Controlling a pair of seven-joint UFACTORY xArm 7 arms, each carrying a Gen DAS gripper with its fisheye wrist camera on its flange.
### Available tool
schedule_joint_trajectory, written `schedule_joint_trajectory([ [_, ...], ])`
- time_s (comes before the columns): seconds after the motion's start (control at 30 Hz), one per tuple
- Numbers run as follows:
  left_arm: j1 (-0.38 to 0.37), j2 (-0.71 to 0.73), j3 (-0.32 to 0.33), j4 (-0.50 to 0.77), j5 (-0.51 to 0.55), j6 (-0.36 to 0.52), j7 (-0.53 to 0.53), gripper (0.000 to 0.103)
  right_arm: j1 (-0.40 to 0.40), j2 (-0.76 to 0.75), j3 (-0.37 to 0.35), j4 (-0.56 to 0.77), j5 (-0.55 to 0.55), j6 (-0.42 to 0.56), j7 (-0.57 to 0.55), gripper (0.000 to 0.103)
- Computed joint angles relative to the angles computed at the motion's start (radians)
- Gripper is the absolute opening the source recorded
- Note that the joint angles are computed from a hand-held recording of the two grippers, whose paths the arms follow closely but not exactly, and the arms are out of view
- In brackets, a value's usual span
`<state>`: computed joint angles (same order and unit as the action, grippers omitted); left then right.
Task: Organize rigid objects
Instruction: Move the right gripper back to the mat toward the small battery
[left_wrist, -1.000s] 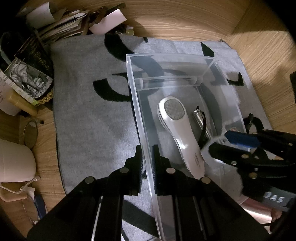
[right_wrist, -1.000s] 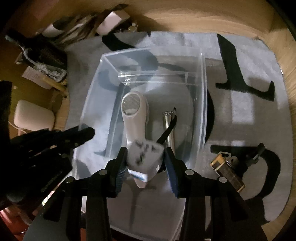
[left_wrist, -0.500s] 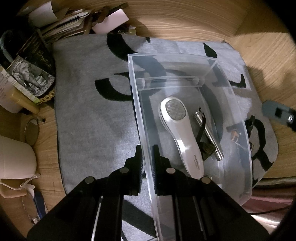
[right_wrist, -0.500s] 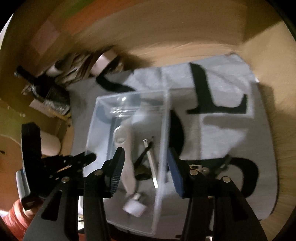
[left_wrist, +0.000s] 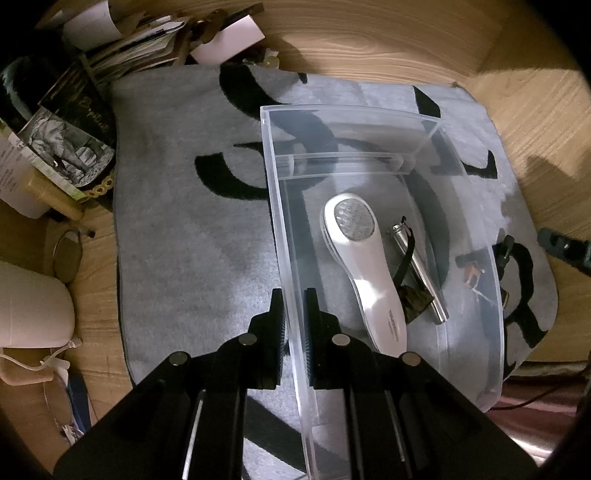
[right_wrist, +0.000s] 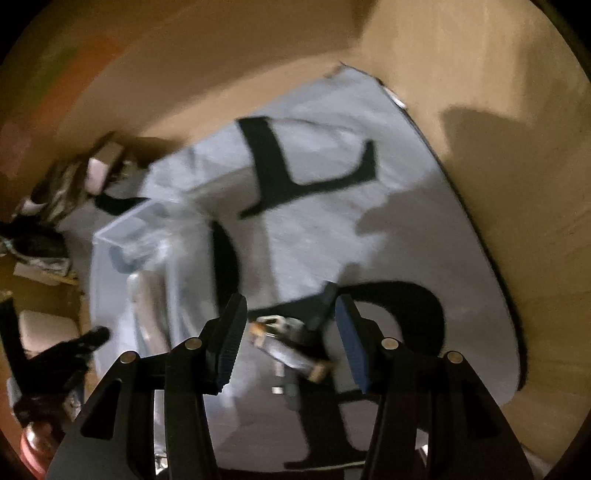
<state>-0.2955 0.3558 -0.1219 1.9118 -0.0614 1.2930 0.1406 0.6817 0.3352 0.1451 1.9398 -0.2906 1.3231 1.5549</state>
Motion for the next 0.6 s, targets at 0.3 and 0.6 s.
schedule_joint_trajectory([
  [0.3, -0.006, 0.004, 0.002, 0.009, 0.011, 0.007, -0.018, 0.008, -0.059, -0.063, 0.022, -0.194, 0.089, -0.115, 0.025, 0.047],
  [0.6, -0.006, 0.007, 0.003, 0.011, 0.012, 0.009, -0.032, 0.008, -0.096, -0.039, 0.031, -0.242, 0.149, -0.209, -0.019, 0.039],
])
